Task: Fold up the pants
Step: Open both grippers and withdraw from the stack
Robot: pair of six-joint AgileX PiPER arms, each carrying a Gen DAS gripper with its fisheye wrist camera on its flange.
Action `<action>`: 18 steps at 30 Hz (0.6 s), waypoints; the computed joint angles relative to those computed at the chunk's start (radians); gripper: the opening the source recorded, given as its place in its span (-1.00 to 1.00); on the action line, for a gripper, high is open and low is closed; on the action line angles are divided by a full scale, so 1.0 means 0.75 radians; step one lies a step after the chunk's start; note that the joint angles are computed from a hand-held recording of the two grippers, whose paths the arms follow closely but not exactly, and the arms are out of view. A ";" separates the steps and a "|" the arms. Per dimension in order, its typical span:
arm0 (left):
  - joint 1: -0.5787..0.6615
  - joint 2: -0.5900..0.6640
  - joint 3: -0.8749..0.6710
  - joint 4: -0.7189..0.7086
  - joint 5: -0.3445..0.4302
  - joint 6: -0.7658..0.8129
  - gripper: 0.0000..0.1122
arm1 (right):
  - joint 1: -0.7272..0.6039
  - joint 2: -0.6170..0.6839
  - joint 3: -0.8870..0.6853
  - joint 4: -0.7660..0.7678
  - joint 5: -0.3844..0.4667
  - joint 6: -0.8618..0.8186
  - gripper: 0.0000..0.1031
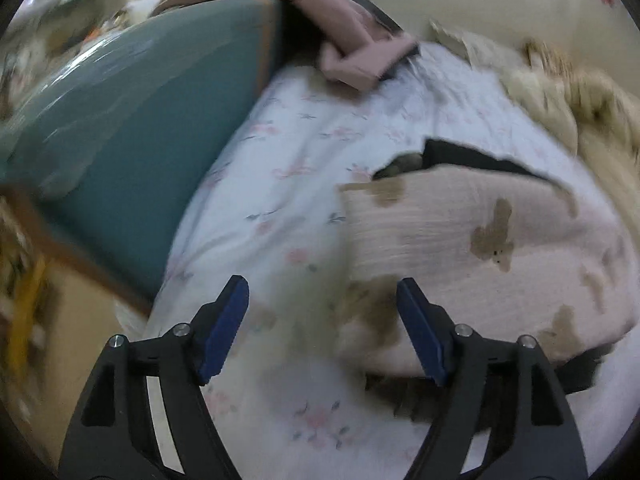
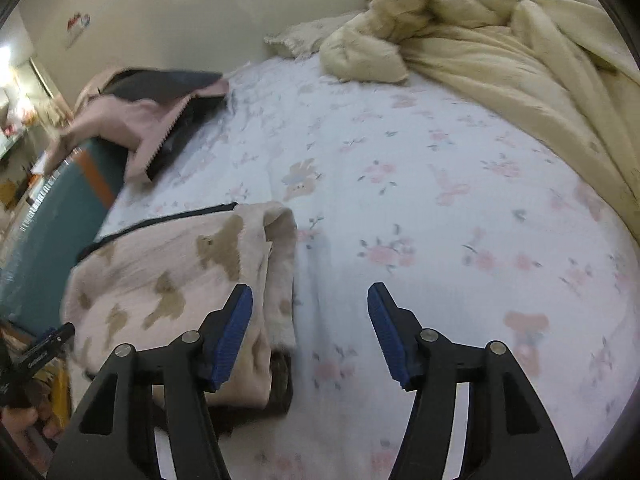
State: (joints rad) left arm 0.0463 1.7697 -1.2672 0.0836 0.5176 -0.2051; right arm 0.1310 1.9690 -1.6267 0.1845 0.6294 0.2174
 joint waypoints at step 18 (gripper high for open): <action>0.494 -1.545 0.703 -0.723 0.640 0.937 0.38 | 1.025 -1.124 0.776 -1.028 0.311 1.178 0.61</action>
